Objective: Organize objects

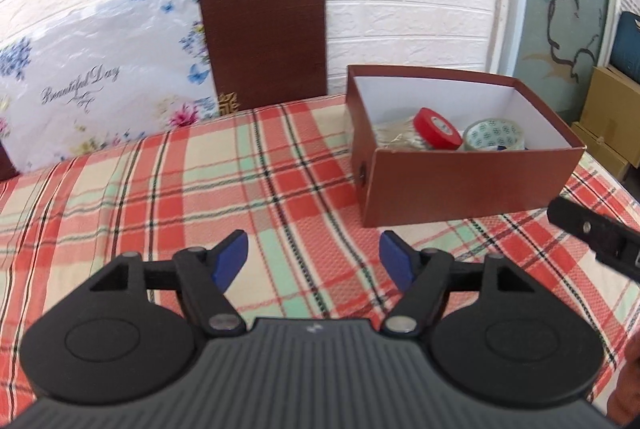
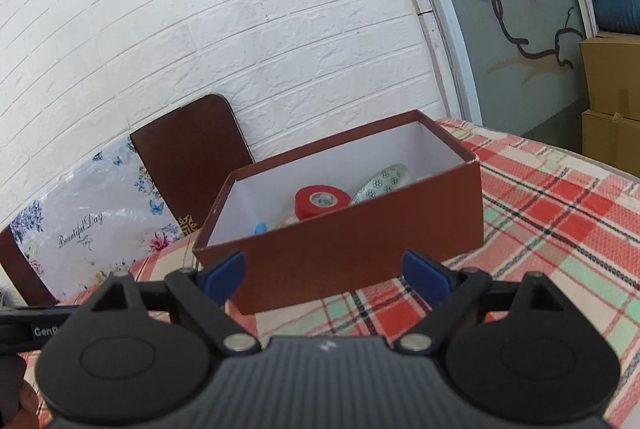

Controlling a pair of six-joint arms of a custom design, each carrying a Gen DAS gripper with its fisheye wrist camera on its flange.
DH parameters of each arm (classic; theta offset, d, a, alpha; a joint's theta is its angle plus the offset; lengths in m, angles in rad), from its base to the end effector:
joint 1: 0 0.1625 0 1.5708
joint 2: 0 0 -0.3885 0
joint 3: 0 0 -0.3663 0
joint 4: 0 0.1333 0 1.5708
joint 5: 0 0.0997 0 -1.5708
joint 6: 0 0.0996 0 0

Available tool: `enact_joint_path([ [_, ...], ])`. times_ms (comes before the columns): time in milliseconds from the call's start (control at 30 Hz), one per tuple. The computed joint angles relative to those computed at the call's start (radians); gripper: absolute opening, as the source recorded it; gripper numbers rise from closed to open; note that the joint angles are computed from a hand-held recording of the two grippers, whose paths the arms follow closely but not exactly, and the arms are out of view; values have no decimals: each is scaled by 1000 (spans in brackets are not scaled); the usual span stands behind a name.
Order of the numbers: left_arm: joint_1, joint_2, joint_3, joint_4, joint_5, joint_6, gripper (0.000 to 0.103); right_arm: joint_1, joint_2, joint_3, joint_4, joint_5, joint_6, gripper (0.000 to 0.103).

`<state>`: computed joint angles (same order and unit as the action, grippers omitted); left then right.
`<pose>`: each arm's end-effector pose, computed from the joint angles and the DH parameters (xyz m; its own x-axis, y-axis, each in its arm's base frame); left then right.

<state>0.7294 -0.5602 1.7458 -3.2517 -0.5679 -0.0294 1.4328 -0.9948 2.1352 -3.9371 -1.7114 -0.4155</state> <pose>-0.2876 -0.5485 0.0297 -0.6762 0.1167 -0.7274 0.6364 0.5900 -0.4969 0.0507 -0.5027 0.2159 -0.8994 0.1090 0.4232 -0.3460 0.4141 -0.8419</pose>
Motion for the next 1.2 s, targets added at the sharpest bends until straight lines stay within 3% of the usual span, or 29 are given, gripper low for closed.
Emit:
enact_joint_path([
  [133,-2,-9,38,40,26,-25,81,6,17,52,-48,-9,-24,90],
  [367,-29,0,74,-51,58,28,98,45,20,79,-88,-26,-36,94],
  [833,-57,24,93,-179,85,101,103,61,26,111,-154,-15,-51,96],
  [1200,-50,15,92,-118,84,43,103,57,27,108,-144,-21,-43,96],
])
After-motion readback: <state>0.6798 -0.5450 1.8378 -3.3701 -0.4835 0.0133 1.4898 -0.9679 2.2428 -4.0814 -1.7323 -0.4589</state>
